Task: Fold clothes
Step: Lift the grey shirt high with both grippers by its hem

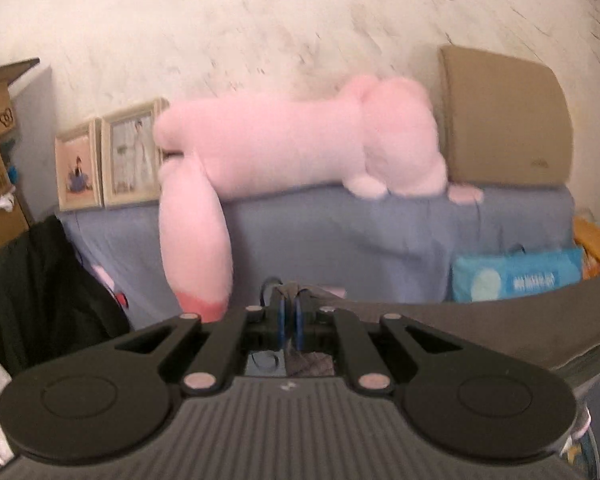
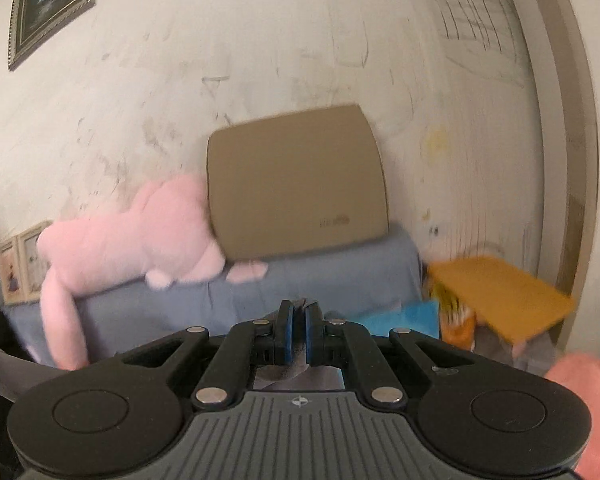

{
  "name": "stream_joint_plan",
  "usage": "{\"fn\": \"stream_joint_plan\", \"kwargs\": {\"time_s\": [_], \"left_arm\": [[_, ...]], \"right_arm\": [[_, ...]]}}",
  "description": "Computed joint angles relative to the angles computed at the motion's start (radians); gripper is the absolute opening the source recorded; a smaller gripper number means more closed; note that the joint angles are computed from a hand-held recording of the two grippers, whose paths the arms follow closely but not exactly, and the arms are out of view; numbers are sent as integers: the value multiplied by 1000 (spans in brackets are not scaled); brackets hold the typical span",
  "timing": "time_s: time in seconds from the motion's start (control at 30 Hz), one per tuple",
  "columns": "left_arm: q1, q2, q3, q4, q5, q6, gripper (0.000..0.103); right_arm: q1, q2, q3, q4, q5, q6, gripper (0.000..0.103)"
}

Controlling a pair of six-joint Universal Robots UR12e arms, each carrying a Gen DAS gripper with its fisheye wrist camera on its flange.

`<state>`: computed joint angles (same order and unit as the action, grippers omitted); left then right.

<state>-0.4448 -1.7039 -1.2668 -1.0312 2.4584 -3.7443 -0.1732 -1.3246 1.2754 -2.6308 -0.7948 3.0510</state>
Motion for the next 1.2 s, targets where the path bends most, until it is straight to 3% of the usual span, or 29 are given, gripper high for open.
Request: {"fn": "stream_joint_plan", "kwargs": {"time_s": [0.2,0.37,0.53,0.6,0.7,0.83,0.93,1.07,1.2], "left_arm": [[49,-74,126,-13,57,52,6],[64,-115,210,31,134,108,6],[48,-95,186,150,197,177,6],[31,-68,137,161,204,174,6],[0,-21,50,160,204,149,6],[-67,65,-115,88,196,28,6],[-128,121,-229,12,200,-78,6],[-220,182,-356,-150,193,-271,6],[-314,232,-460,-310,108,-515,6]], "right_arm": [[56,81,-118,-51,-79,98,5],[71,103,-171,-123,-68,102,5],[42,87,-162,-167,-2,115,5],[26,70,-136,-160,23,90,5],[2,14,-36,-140,55,-16,5],[-52,-94,165,-84,134,-229,5],[-107,-183,311,50,206,-425,5],[-193,-299,486,261,240,-690,5],[-267,-385,614,401,220,-892,5]]}}
